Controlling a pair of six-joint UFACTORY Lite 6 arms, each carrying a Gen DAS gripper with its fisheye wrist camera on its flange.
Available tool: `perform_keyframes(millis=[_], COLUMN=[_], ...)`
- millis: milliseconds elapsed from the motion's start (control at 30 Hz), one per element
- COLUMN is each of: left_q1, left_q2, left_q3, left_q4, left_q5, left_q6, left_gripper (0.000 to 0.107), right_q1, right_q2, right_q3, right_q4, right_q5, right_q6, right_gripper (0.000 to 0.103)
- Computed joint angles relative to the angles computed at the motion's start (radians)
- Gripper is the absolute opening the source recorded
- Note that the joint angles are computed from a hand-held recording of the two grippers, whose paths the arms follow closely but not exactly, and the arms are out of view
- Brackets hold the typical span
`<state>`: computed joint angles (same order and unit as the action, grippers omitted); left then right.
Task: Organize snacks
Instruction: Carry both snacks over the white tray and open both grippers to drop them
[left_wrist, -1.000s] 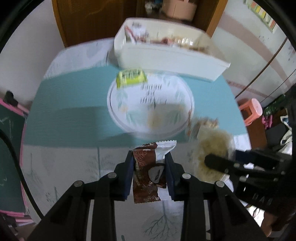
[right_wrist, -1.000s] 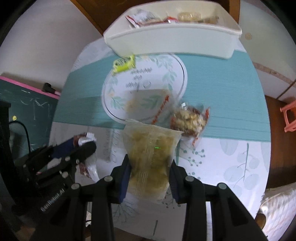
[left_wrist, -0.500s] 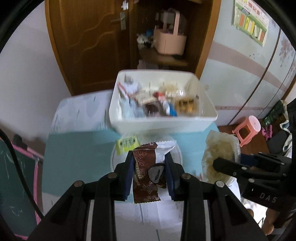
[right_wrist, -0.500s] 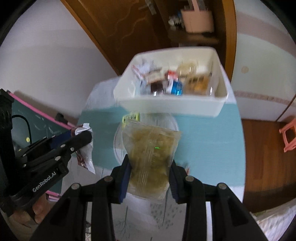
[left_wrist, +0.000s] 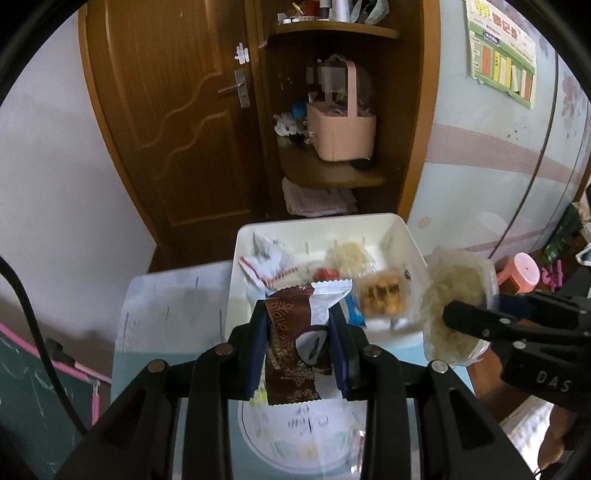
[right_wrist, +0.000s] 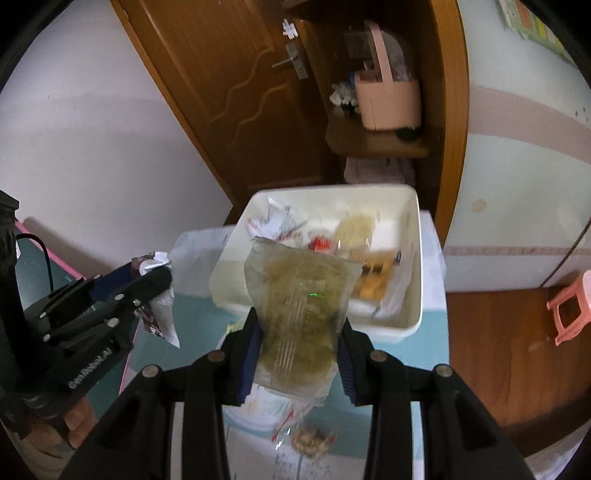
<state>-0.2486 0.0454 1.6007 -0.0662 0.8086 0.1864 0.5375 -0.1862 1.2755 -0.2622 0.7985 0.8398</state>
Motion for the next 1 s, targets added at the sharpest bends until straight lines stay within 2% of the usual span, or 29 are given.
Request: perform_keyframes(millis=[167, 500, 567, 633, 700, 867, 1000], left_q1=[-0.032, -0.044, -0.045, -0.041, -0.041, -0.026, -0.012], left_q2=[0.160, 0.489, 0.538, 0.572, 0.564, 0.551, 0.527], left_q3=[0.175, 0.552, 0.617, 0.665, 0.652, 0.633, 0.603], left_q4=[0.074, 0.155, 0.176, 0.176, 0.190, 0.162, 0.141], left_q5=[-0.004, 0.052, 0.071, 0.087, 0.067, 0.070, 0.068], left_q6=[-0.080, -0.170, -0.184, -0.186, -0.203, -0.187, -0.166], left_gripper=[0.029, 0.033, 0.040, 0.071, 0.087, 0.091, 0.091], right_q1=[-0.093, -0.218, -0.232, -0.245, -0.260, -0.253, -0.248], right_q2=[0.119, 0.356, 0.387, 0.423, 0.443, 0.445, 0.433], right_q3=[0.138, 0.387, 0.419, 0.459, 0.483, 0.488, 0.474], right_q4=[0.042, 0.100, 0.104, 0.107, 0.133, 0.093, 0.094], right_q5=[-0.019, -0.010, -0.009, 0.001, 0.007, -0.002, -0.006], right_q6=[-0.112, -0.254, -0.269, -0.275, -0.292, -0.259, -0.251], right_gripper=[0.037, 0.038, 0.038, 0.039, 0.043, 0.056, 0.057])
